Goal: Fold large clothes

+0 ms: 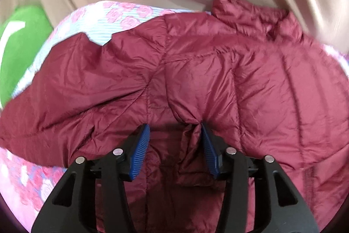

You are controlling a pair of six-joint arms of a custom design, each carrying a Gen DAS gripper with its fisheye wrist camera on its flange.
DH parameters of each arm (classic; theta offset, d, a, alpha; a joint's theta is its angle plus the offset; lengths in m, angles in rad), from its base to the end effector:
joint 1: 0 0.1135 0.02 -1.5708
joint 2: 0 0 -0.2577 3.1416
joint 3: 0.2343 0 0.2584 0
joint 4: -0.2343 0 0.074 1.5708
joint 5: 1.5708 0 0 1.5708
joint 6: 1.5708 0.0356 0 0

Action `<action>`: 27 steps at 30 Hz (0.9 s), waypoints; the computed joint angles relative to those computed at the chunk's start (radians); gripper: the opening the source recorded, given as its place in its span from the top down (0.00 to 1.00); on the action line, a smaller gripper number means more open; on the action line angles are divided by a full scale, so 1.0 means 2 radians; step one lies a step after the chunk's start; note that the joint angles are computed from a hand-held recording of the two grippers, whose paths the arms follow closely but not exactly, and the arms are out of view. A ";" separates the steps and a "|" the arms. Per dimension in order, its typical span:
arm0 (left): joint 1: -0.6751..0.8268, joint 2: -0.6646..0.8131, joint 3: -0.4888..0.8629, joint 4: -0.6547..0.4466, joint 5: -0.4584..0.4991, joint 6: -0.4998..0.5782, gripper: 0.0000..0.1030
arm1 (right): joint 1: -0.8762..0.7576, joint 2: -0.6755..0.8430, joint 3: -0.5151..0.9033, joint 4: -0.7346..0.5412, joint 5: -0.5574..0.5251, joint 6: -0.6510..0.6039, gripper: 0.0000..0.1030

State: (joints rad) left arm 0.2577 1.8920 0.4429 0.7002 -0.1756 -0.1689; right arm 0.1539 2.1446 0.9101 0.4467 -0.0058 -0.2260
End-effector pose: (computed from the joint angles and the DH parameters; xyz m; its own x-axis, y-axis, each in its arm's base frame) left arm 0.2607 0.0752 0.0416 -0.5860 -0.3256 -0.7420 -0.4800 0.8773 -0.0059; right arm 0.3723 0.0580 0.0348 -0.6474 -0.3272 -0.6884 -0.3103 0.9381 -0.1541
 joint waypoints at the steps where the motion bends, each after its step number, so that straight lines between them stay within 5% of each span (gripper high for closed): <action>1: 0.026 -0.027 -0.023 0.000 0.030 -0.005 0.42 | -0.003 -0.022 -0.020 -0.002 -0.012 0.004 0.84; 4: 0.120 -0.118 -0.090 0.003 0.107 0.019 0.28 | -0.016 -0.089 -0.103 0.020 -0.052 -0.009 0.73; 8: 0.371 -0.219 -0.102 -0.081 0.245 0.092 0.13 | -0.039 -0.156 -0.219 0.064 -0.097 -0.045 0.66; 13: 0.619 -0.032 0.119 -0.224 0.353 0.117 0.13 | -0.075 -0.182 -0.294 0.081 -0.147 -0.067 0.65; 18: 0.689 0.134 0.301 -0.301 0.360 0.076 0.18 | -0.046 -0.221 -0.365 0.109 -0.124 -0.045 0.58; 21: 0.694 0.170 0.341 -0.311 0.390 0.070 0.33 | -0.028 -0.239 -0.393 0.122 -0.105 -0.032 0.55; 24: 0.674 0.161 0.339 -0.310 0.409 0.084 0.84 | -0.029 -0.251 -0.409 0.122 -0.103 -0.021 0.55; 25: 0.664 0.142 0.325 -0.305 0.409 0.081 0.92 | -0.029 -0.253 -0.412 0.122 -0.101 -0.017 0.55; 27: 0.645 0.085 0.276 -0.274 0.411 0.083 0.95 | -0.035 -0.266 -0.415 0.113 -0.102 -0.017 0.55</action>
